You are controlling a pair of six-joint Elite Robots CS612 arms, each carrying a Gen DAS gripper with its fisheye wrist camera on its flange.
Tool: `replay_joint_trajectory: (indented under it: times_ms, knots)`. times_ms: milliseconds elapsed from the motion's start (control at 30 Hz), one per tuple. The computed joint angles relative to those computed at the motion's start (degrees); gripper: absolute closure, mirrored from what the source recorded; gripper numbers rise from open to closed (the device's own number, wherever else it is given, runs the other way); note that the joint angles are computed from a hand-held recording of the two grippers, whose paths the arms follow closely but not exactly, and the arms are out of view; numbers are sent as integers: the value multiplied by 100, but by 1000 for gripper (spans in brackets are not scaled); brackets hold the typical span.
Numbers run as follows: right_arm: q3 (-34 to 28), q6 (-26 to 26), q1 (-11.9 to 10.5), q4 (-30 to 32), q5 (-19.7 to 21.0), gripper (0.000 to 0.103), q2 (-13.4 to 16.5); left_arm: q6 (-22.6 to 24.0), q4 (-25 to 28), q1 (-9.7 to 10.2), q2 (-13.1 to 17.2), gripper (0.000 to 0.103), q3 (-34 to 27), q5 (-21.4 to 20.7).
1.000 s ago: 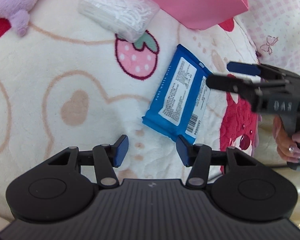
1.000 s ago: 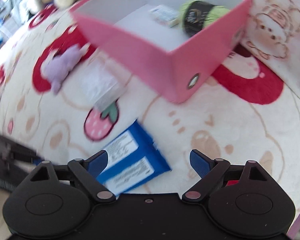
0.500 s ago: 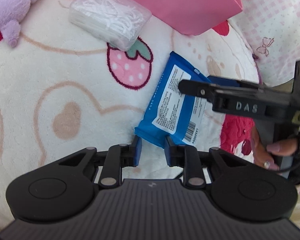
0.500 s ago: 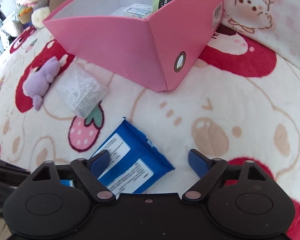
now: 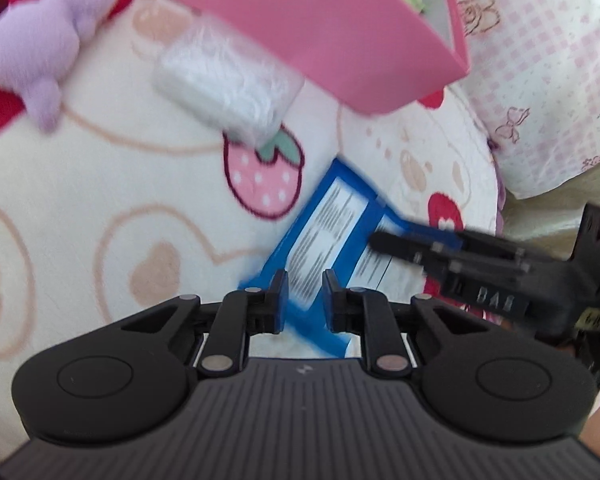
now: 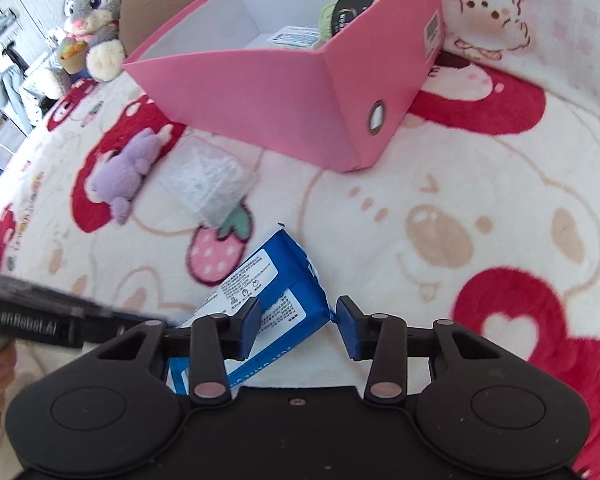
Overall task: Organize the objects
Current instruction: 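Close the left gripper on the blue packet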
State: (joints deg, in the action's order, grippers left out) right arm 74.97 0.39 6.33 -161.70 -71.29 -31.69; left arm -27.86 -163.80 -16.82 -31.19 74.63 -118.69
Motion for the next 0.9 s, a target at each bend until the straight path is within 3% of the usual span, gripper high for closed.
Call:
replay_joint_trajectory:
  times_ms: [67,300,533,667,800,900]
  knots:
    - [46,68,23,-13,102,59,-13,145,340,2,-18,86,-68,104]
    - [95,53,135,75,-219,60,-25,173,822,92,-79,86,-37,-82]
    - [107,-24,211,260,-513,60,-91,580,1821,152,-152,61,-64,-430]
    - [185,174,213,178,-518,60,-113,167,1481,114,-102,61,26,-429]
    - [300,382,230,12,-522,60,-142,315,1159,53,-118,77,88,-262]
    - [376,558,242,-105,-466,60,-162,471,1116,55,-150,80,97,-123]
